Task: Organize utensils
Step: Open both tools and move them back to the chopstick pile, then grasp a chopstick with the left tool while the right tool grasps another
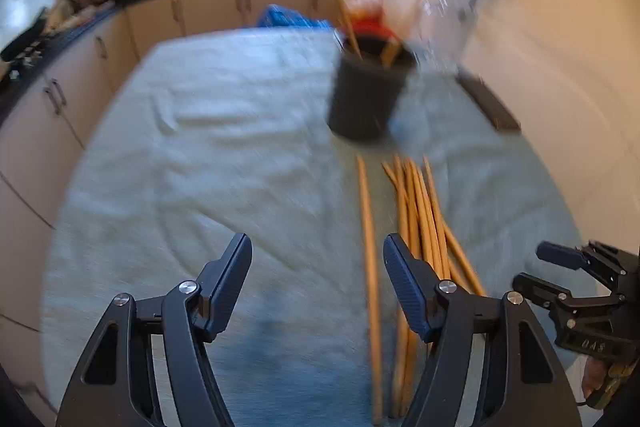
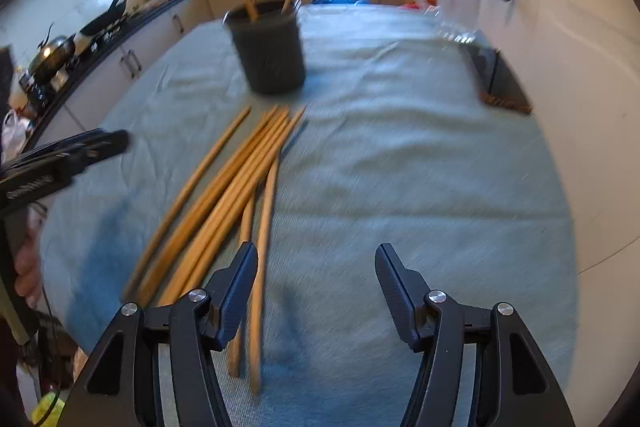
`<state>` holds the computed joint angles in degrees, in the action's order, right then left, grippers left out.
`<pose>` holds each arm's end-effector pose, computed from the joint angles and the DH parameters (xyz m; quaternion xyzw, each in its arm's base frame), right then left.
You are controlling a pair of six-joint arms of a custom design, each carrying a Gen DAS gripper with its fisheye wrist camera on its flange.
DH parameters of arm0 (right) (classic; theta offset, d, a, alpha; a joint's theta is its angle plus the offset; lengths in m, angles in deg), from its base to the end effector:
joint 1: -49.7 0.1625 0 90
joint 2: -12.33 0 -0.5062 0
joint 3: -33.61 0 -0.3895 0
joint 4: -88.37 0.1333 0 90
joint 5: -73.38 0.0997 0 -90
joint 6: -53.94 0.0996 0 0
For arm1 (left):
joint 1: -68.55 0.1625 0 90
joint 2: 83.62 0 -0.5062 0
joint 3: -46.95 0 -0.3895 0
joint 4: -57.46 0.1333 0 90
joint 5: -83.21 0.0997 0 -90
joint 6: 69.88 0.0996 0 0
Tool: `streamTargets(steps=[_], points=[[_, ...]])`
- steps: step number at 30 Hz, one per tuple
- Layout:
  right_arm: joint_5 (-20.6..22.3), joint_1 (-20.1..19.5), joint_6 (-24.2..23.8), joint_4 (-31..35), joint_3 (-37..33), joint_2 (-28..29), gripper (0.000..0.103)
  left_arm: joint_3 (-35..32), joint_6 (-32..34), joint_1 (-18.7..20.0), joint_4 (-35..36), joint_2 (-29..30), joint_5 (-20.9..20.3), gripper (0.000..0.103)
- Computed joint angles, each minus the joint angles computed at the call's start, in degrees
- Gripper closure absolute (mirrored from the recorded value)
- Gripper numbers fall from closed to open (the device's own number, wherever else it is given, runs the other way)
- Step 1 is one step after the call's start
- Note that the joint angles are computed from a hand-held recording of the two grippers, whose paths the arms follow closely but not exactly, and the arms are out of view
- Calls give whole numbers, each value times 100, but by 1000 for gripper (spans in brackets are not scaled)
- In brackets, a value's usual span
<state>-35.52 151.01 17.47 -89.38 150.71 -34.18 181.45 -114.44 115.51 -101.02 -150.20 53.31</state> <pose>0.2169 -0.5694 0.1018 0.3726 -0.9017 0.1083 0.1905 -0.1451 -0.4772 0.2174 -0.0139 0.8655 -0.3496 0.3585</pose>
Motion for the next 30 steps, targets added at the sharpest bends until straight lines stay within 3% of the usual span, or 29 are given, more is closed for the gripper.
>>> streamTargets(steps=[4,6,11,13,15,18,19,27,30], points=[[85,1,-69,-89,58,137,52,-221,293,317,-128,417,-401,60],[84,25,-104,-236,22,256,56,-365,404,420,-58,583,-416,65],[44,105,24,-257,-223,553,64,-597,533,570,-22,768,-298,68],[-15,138,90,-263,-321,671,70,-685,538,610,69,788,-275,86],[-107,189,26,-444,-382,784,75,-787,419,648,324,804,-133,95],[-300,222,134,-582,-484,884,93,-742,328,736,170,678,-282,96],[-290,198,244,-514,-515,863,95,-711,253,762,139,617,-342,96],[-447,-147,600,-248,-336,350,95,-514,-148,692,785,188,-687,96],[-346,-235,791,239,-447,197,94,-635,-63,735,932,174,-839,89]])
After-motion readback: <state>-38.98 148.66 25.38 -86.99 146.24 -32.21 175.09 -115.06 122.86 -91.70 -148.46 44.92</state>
